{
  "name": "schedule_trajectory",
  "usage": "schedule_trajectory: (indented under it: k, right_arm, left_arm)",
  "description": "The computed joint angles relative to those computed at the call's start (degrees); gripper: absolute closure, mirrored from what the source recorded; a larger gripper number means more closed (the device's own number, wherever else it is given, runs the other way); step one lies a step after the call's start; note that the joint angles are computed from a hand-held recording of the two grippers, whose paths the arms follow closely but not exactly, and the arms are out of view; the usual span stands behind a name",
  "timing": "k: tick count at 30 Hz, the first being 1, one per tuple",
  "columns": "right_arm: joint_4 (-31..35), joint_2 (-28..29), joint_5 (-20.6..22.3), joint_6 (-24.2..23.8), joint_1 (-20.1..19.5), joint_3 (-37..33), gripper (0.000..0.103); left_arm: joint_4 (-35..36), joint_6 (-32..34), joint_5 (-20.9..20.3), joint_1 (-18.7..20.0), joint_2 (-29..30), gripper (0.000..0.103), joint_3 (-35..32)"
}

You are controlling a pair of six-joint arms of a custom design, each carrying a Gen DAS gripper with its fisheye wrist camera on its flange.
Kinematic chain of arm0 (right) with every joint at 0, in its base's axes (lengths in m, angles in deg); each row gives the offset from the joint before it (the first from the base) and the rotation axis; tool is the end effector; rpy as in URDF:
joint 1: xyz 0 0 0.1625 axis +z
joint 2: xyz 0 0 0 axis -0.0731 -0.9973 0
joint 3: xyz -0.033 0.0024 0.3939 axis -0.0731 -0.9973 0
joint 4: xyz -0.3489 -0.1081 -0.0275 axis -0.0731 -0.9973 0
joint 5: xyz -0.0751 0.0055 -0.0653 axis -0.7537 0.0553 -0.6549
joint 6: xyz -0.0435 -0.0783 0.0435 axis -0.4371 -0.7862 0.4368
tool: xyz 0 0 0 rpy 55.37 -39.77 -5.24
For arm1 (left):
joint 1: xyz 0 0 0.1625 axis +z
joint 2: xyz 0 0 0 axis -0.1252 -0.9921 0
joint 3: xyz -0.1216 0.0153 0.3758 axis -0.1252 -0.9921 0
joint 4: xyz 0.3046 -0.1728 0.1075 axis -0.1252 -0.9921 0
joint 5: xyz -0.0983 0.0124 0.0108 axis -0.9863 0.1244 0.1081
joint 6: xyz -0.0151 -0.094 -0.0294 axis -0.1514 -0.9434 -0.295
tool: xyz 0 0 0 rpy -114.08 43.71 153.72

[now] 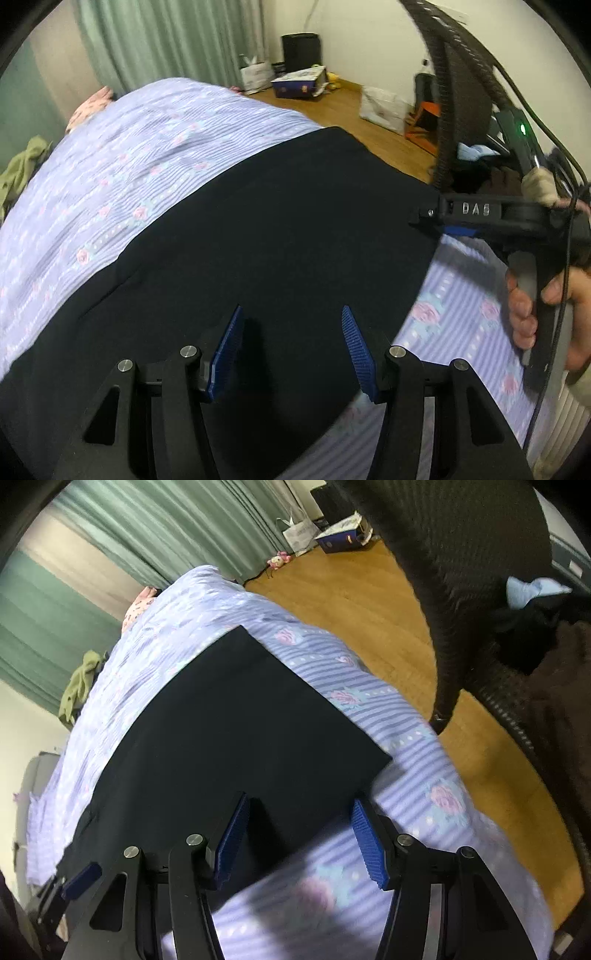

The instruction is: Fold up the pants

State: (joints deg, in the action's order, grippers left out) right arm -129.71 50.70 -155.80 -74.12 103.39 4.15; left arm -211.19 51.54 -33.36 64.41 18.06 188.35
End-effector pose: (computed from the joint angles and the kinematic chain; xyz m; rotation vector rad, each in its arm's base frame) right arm 0.1824 -0.6083 0.0769 -0.3356 -2.5831 0.9205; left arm -0.1530 -0.6006 0.1849 0.9088 2.2955 -0.3758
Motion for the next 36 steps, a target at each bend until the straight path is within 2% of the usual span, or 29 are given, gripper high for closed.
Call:
schedule_trajectory:
  k: [6, 8, 9, 10, 11, 13, 14, 16, 19, 21, 23, 25, 27, 31, 36]
  right_arm:
    - [-0.55, 1.76, 1.85, -0.74, -1.27, -2.54, 0.037]
    - [0.65, 2.53, 0.93, -0.62, -1.16, -4.23, 0.038]
    - [1.93, 3.14, -0.46, -0.66, -0.78, -5.74, 0.041]
    - [2.57, 3.72, -1.45, -1.01, -0.52, -6.96, 0.053]
    - [2.87, 3.96, -2.09, -1.53, -0.22, -7.73, 0.060]
    - [3.85, 3.88, -1.35, -1.89, 0.26, -8.77, 0.085]
    - [4.63, 3.88, -1.76, -2.02, 0.72, -9.37, 0.086]
    - [3.75, 4.60, -6.53, -4.71, 3.09, -11.15, 0.089]
    - [-1.03, 3.79, -9.77, -8.78, 6.21, -10.88, 0.091]
    - [-2.89, 4.16, -12.55, -12.20, 7.52, -11.23, 0.091]
    - [-1.12, 5.26, -15.21, -14.05, 7.47, -12.29, 0.091]
    - [4.30, 5.04, -14.39, -10.33, 5.87, -12.34, 0.091]
    - [6.31, 5.03, -14.37, -9.08, 5.13, -12.14, 0.091]
    - [5.77, 4.70, -16.39, -10.64, 6.50, -12.28, 0.091]
    - [5.04, 1.86, -15.69, -12.32, 10.18, -12.37, 0.091]
  left_arm:
    - [0.59, -1.89, -0.52, 0.44, 0.75, 0.048, -1.34]
    - [0.45, -2.11, -0.18, 0.39, 0.93, 0.048, -1.34]
    - [0.55, -2.44, -0.06, 0.37, 0.98, 0.048, -1.28]
    - [0.80, -2.79, 0.02, 0.34, 1.08, 0.048, -1.43]
    - [0.94, -3.30, 0.04, 0.31, 0.73, 0.048, -0.99]
    - [1.07, -4.27, -0.13, 0.32, 0.55, 0.048, -0.85]
    - [1.27, -4.58, -0.09, 0.33, 0.50, 0.048, -0.94]
    - [2.05, -5.71, -0.24, 0.19, 0.30, 0.048, -1.13]
    - [0.34, -6.15, -1.38, -0.36, -0.77, 0.047, -0.24]
    - [-1.34, -5.36, -0.50, -0.65, -0.70, 0.045, 0.32]
    - [-1.02, -5.14, 0.79, -0.66, -0.25, 0.045, 0.17]
    - [-1.17, -4.97, 1.60, -0.65, 0.02, 0.045, 0.12]
    - [-1.19, -5.26, 1.91, -0.39, -0.01, 0.045, 0.12]
    - [0.14, -7.41, 2.82, -0.15, -0.69, 0.045, 0.40]
    - [5.50, -14.99, 2.88, -0.20, -4.17, 0.045, -0.62]
